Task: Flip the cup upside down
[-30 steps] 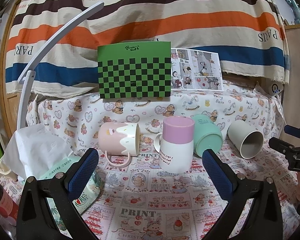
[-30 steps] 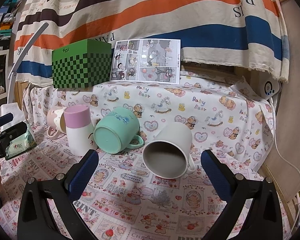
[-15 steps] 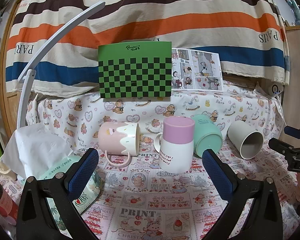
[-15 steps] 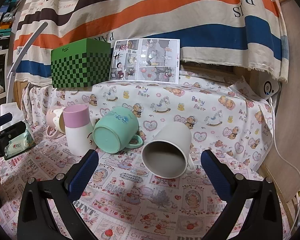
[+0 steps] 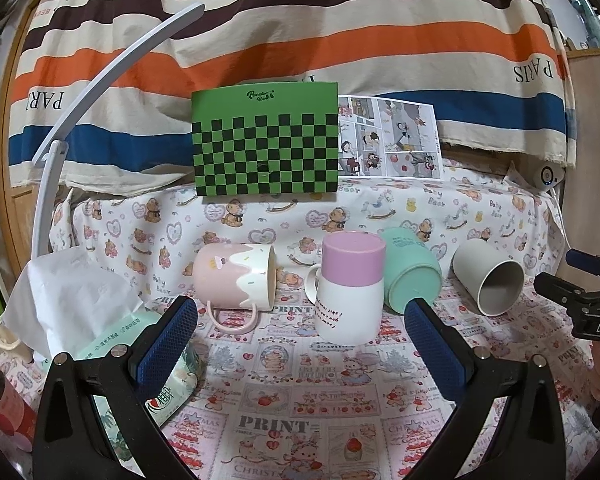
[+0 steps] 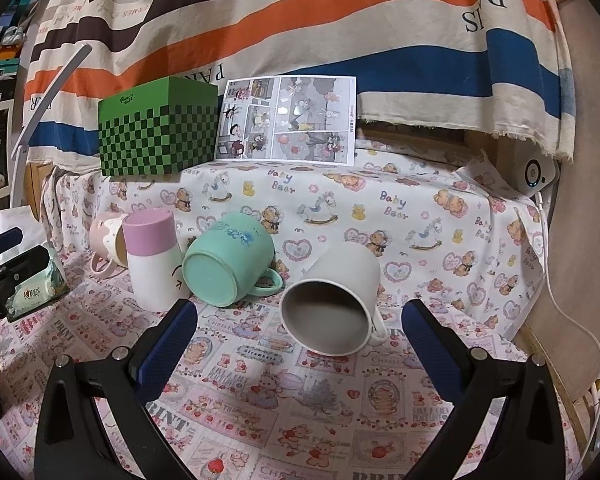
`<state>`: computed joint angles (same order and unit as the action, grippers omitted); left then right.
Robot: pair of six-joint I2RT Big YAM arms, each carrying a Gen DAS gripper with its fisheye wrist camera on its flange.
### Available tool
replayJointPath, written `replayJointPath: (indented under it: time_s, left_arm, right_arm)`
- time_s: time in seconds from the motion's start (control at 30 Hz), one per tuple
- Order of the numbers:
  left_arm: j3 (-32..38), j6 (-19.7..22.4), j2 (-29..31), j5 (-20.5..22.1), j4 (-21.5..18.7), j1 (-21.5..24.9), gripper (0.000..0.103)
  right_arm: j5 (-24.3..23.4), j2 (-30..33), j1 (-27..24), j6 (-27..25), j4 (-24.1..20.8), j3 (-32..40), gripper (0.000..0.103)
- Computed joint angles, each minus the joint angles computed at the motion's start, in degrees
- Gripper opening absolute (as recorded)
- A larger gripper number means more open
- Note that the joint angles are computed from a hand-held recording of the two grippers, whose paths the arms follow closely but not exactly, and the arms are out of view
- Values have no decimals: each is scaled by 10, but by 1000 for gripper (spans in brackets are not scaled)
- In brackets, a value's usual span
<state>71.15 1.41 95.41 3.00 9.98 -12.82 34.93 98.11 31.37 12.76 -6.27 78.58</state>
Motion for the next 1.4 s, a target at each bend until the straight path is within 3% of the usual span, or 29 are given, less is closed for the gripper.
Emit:
replayJointPath:
  time_s: [0.83,1.03,1.3,1.4]
  left_arm:
    - [1,9,0,-11,-12,2,103]
    - [-6,7,-2,-14,3,2,103]
    - [2,-12,-3,-14,-23,2,103]
    - [2,-13,-3,-12,-21,2,103]
  right_arm:
    - [-4,-1,-5,19,-6,-1,103]
    - [-3,0,-3,9,-5,0,103]
    - [-20,-3,-8,21,-4,-4,103]
    - [-41,-8,-12,44,-34,3,103]
